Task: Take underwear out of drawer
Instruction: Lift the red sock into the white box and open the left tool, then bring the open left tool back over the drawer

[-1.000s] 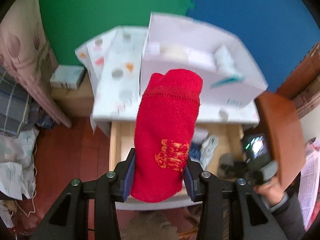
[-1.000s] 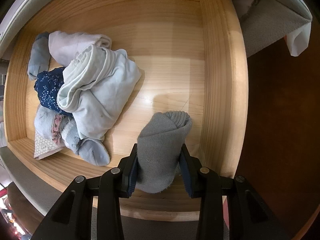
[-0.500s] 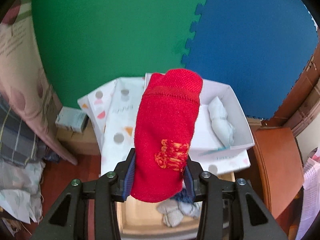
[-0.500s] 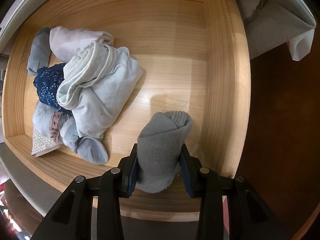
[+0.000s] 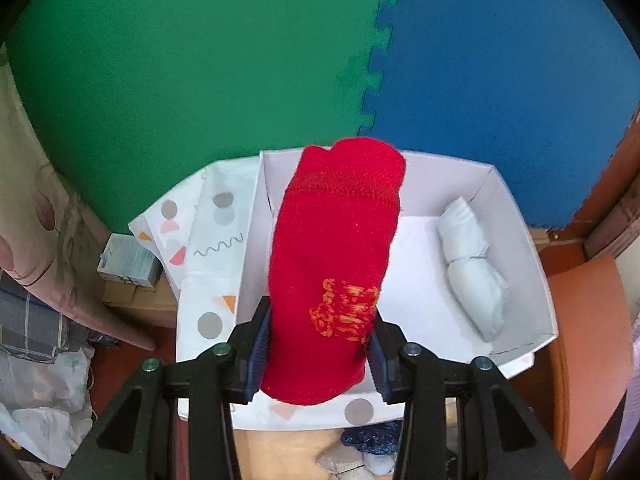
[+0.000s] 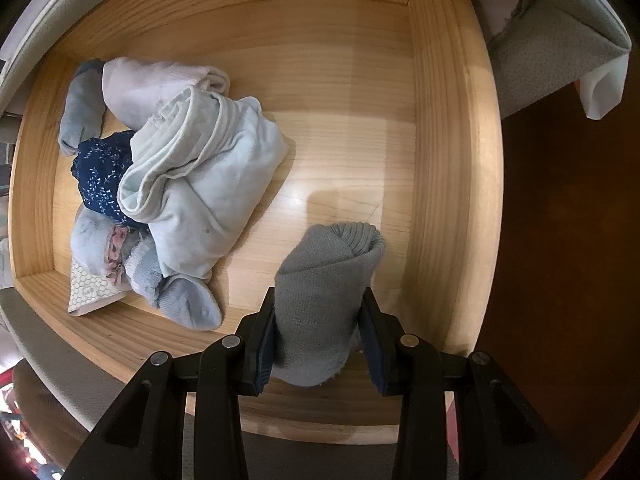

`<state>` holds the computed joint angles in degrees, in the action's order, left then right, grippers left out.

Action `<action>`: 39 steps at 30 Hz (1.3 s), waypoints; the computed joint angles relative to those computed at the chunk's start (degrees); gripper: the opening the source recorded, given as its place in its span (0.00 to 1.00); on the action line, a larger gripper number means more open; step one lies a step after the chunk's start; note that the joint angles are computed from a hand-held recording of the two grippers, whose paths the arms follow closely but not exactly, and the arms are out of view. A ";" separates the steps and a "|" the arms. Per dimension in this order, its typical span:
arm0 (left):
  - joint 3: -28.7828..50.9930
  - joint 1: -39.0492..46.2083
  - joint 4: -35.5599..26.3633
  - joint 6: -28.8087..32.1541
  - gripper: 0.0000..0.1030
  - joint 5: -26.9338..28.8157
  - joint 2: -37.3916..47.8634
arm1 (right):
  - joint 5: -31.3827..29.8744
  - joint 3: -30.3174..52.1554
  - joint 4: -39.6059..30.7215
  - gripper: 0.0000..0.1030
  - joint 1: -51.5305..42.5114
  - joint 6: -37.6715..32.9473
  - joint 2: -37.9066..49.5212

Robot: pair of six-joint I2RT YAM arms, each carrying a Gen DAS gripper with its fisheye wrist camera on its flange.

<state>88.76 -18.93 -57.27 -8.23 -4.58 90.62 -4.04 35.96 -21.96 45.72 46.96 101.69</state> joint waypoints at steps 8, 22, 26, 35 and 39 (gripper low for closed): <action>-2.05 0.55 1.31 -1.34 0.47 -0.36 2.16 | -0.41 0.06 -0.33 0.34 -0.89 -1.11 -0.36; -3.69 4.24 -1.32 -1.31 0.59 3.87 -3.95 | -0.31 0.53 -0.82 0.34 -0.77 -1.09 -0.02; -8.49 5.51 -3.15 1.82 0.59 4.68 -9.67 | -0.07 1.38 -1.68 0.34 -0.58 -1.34 0.69; -28.61 6.03 -2.34 3.51 0.59 2.59 -24.52 | 0.97 3.58 -3.10 0.34 1.54 0.01 2.40; -38.73 3.77 0.13 1.71 0.59 0.07 -29.09 | 1.48 4.56 -4.00 0.34 2.21 0.11 3.02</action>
<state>50.03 -15.15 -57.14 -6.52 -4.51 61.53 -2.56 40.52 -25.97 47.93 47.07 104.71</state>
